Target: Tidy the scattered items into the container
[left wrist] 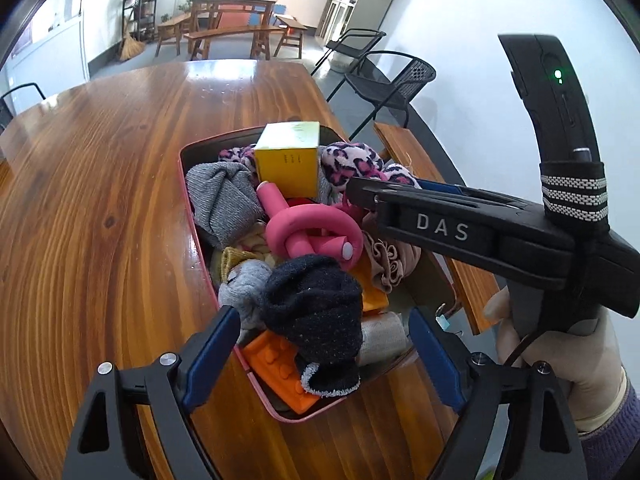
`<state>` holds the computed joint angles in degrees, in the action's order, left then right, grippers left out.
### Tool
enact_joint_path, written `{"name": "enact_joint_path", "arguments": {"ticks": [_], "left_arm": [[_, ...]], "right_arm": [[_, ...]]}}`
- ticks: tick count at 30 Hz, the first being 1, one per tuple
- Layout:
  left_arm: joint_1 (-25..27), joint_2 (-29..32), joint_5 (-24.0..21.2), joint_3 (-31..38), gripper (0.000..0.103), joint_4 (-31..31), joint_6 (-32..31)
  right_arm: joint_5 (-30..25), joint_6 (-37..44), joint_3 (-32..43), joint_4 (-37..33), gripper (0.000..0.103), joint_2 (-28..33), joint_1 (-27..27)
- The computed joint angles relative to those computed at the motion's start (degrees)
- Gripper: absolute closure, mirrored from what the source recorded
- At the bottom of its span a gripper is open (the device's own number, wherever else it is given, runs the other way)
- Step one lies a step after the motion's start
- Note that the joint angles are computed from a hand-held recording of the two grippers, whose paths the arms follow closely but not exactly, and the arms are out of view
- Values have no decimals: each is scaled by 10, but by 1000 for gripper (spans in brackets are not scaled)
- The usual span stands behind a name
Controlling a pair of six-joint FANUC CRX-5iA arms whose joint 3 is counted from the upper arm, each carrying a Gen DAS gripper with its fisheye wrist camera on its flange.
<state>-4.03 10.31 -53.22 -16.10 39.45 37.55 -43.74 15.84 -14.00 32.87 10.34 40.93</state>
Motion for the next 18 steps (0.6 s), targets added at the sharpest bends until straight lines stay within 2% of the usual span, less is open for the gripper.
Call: {"name": "enact_joint_path", "arguments": {"ticks": [2,5,6,8,10,12,14,18], "left_arm": [[4,-9,2,-3,15,1,-4],[12,-24,1,-11,15,3,-4],[16,-31,2,-17,14,4,-6],[19,-48,13,-25,0,-4,5],[19,-68,28,-27,0,-43,42],[25,-91,38,-44,0,-53,54],[27,-111,45,-61,0,-67,70],[19,-153,47,-75,0,-154,140]], "right_arm": [[16,-10,-14,-4,40,-16,-1],[51,-67,-57,26,23,-57,5],[56,-86,-71,41,23,-69,8],[57,-122,-100,65,23,-99,19],[53,-150,-118,76,22,-119,30],[37,-185,-144,74,21,-148,50],[8,-186,-150,45,21,-161,69],[-65,-186,-167,-13,21,-182,120]]}}
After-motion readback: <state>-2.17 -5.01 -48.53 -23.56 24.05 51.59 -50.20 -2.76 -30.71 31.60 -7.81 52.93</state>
